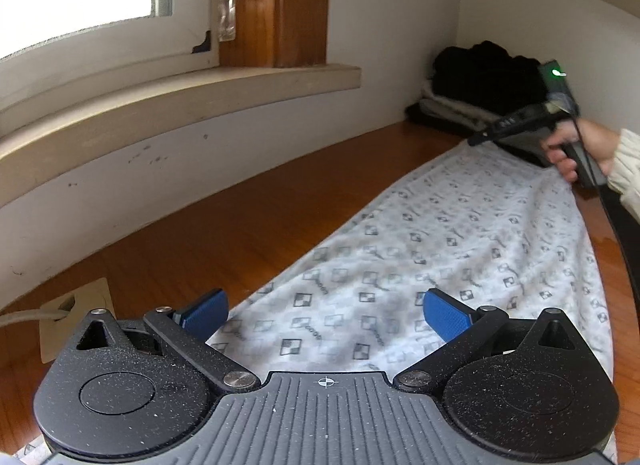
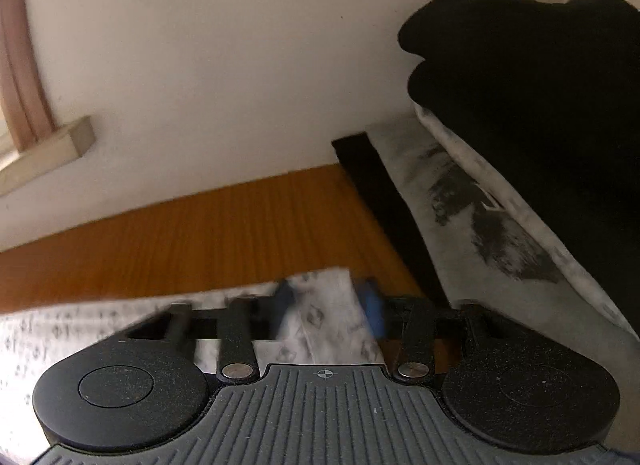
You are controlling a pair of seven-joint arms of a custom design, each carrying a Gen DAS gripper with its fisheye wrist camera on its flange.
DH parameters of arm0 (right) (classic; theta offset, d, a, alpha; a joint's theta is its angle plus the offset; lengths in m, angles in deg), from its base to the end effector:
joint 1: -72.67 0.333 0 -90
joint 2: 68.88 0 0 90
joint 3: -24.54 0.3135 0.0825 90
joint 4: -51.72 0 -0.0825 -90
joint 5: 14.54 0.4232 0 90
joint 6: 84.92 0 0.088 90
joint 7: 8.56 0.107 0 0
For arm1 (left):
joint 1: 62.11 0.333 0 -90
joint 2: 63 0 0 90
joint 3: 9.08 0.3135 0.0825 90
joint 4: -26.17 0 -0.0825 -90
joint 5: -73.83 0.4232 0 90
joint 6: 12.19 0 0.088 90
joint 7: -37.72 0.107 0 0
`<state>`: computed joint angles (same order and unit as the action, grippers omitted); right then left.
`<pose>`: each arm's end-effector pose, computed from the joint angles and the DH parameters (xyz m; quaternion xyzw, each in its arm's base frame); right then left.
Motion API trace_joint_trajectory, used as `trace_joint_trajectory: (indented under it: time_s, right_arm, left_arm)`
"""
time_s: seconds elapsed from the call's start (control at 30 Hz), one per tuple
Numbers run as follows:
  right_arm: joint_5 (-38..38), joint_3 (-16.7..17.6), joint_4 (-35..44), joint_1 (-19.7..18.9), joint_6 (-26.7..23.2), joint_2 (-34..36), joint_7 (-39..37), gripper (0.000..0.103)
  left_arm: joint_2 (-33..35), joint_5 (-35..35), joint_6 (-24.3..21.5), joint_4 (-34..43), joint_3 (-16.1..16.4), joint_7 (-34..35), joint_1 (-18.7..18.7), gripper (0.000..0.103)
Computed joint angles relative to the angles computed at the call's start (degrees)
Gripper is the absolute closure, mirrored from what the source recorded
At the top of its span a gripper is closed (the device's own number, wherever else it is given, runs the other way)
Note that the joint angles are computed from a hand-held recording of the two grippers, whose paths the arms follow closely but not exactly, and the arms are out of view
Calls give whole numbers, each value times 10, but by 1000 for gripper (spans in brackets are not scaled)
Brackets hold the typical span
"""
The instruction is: Fold clothes
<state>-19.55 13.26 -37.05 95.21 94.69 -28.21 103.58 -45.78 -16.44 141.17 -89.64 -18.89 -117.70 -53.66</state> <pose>0.7602 0.1945 0.3174 -0.6394 0.6364 -0.2608 0.3436 0.6365 0.0182 0.2884 -0.4047 0.7920 -0.4109 0.2001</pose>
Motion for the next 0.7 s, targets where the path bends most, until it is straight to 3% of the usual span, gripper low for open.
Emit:
trace_joint_trajectory:
  time_s: [0.13, 0.23, 0.3, 0.33, 0.43, 0.53, 0.6, 0.7]
  right_arm:
    - [-4, -87, 23, 65, 12, 26, 44, 100]
    - [-5, -148, 1, 116, 29, 26, 81, 92]
    - [11, -191, -52, 158, 74, 6, 98, 75]
    - [27, -218, -83, 185, 100, -4, 102, 62]
    - [75, -295, -186, 278, 153, -43, 84, 59]
    - [125, -353, -280, 360, 163, -90, 54, 60]
    - [153, -367, -333, 389, 174, -124, 41, 60]
    - [183, -358, -387, 395, 188, -163, 29, 60]
  left_arm:
    - [-3, -2, 7, -4, 0, 8, -4, 0]
    - [0, 30, 11, -2, 1, -23, -7, 0]
    - [1, 42, 15, -2, -2, -31, -6, 0]
    - [1, 41, 17, -3, -3, -28, -5, 0]
    - [2, 45, 20, -4, -7, -27, -3, 0]
    - [3, 44, 23, -4, -9, -25, -2, 0]
    - [3, 45, 24, -4, -10, -24, -2, 0]
    - [3, 42, 25, -5, -11, -19, -1, 0]
